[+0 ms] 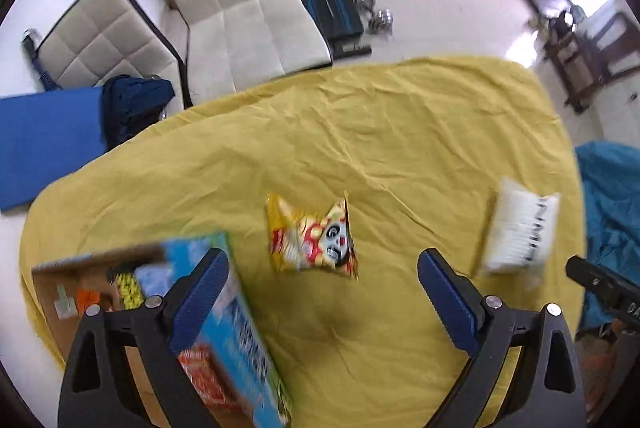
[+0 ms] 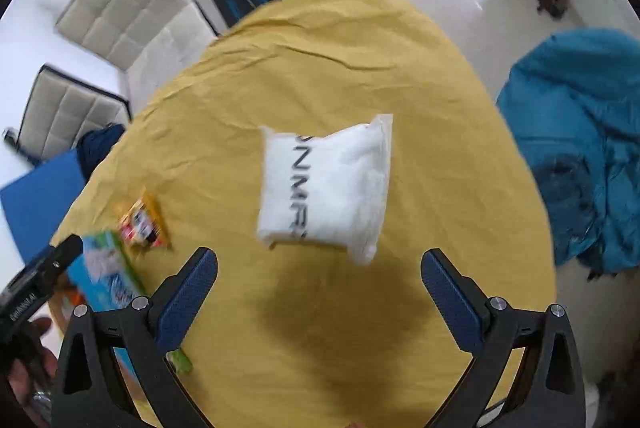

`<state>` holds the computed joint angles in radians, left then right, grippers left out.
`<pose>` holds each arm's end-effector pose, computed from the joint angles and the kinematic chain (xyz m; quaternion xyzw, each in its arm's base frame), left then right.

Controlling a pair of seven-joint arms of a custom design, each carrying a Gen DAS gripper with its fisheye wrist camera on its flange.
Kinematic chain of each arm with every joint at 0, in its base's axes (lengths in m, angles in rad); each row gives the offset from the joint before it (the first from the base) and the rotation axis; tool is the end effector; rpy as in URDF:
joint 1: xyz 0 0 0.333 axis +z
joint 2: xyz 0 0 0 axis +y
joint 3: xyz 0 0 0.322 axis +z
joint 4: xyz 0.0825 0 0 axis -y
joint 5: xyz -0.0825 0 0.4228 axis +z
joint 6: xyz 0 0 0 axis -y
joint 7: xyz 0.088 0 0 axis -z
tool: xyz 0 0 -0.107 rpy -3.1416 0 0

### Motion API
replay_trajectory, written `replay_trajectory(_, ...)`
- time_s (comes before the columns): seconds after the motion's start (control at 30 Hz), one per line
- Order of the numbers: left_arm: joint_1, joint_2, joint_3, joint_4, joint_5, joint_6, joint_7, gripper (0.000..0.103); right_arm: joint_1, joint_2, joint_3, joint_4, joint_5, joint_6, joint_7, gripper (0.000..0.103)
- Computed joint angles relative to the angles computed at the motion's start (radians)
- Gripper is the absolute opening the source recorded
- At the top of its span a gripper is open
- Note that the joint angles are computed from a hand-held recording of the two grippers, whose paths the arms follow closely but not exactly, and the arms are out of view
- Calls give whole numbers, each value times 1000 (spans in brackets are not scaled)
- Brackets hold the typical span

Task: Organize soft objects
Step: 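Grasp the yellow panda snack packet with the left gripper while the right grasps the white NMAX pouch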

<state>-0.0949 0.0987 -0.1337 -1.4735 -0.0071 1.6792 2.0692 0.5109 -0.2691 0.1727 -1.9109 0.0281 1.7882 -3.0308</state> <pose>0.6197 -0.1405 0.6308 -0.4097 0.9106 -0.0407 0.0368 0.3995 0.3415 0.6222 -0.2785 0.9578 0.0192 0.0692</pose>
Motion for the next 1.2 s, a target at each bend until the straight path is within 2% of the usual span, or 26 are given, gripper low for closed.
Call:
replay_trajectory(0.13,-36,93,-5,33,89,-19,-44,97,-10,6,-29,-73,56,72,-41,103)
replay_trajectory(0.43,-93,216,19,83,186,-100,-79,97,-27,57,-49,-124,145,142,-147,103)
replay_trajectory(0.83,-79,245,35,67,148,-120,-102,97,-47,114,-49,-122,183,142,-195,103)
replay_trajectory(0.97,-68,228,36,36,130,-89,-106,90,-59,145,-53,-109,197,138,-217,103)
replay_trajectory(1.1,-60,198,33,7,118,-64,-96,67,-67,162,-50,-97,205,136,-226,103)
replay_trajectory(1.2,-50,180,29,4,89,-79,-97,63,-70,163,-46,-97,199,145,-230,103)
